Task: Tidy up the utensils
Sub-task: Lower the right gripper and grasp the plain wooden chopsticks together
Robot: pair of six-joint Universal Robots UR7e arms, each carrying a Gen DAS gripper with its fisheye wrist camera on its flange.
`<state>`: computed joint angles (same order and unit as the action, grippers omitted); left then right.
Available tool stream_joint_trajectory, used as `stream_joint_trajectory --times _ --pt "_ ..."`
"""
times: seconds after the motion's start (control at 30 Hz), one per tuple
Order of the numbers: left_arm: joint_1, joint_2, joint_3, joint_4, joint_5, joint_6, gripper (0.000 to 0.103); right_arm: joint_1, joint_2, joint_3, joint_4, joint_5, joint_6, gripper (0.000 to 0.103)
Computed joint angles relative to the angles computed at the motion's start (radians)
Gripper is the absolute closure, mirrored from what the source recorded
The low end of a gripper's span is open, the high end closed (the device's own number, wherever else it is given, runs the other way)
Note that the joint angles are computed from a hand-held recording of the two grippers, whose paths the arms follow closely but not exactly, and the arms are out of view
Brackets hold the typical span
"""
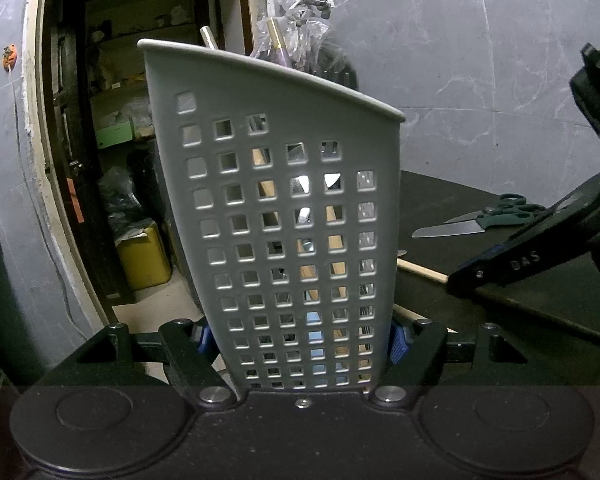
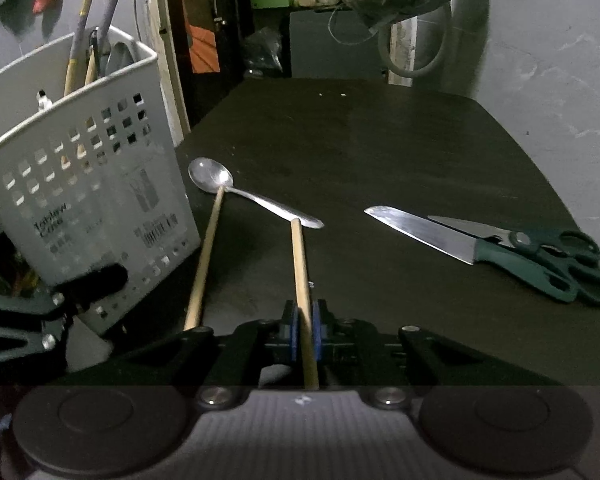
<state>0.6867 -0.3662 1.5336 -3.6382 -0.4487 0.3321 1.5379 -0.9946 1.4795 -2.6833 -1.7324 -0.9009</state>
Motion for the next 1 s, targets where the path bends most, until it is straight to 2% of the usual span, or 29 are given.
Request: stream_joint_trajectory --times 0.47,0.57,0.6,0.63,0.67,0.7,0.73,0.87,1.0 --pt "-0.005 0.007 -0.009 0.005 0.009 -0.009 0.027 0.013 0.076 -0.082 0.063 0.092 0.105 0.094" --pt "-0.005 0.006 -0.008 0.008 0.008 -0.013 0.027 0.009 0.088 -0.114 0.098 0.112 0.134 0.091" --pt "-0.005 0.006 -0.008 0.006 0.008 -0.011 0.027 0.005 0.087 -0.120 0.111 0.122 0.149 0.085" --pt "-0.005 0.006 -0.008 0.006 0.008 -0.011 0.027 -0.002 0.083 -0.126 0.130 0.137 0.161 0.073" --pt "-0.005 0.006 -0.008 0.006 0.008 -0.011 0.027 -0.008 0.075 -0.125 0.139 0.149 0.174 0.065" --pt "-0.005 0.005 -0.007 0.007 0.008 -0.011 0.027 -0.012 0.066 -0.118 0.138 0.154 0.176 0.051" --pt "-0.005 0.006 -0.008 0.005 0.008 -0.010 0.027 -0.015 0.057 -0.109 0.132 0.153 0.172 0.043" --pt "-0.005 0.004 -0.007 0.005 0.009 -0.010 0.027 -0.023 0.017 -0.055 0.124 0.152 0.128 0.032" --pt "-0.005 0.003 -0.006 0.006 0.009 -0.010 0.027 -0.006 -0.006 0.010 0.074 0.105 0.038 0.020"
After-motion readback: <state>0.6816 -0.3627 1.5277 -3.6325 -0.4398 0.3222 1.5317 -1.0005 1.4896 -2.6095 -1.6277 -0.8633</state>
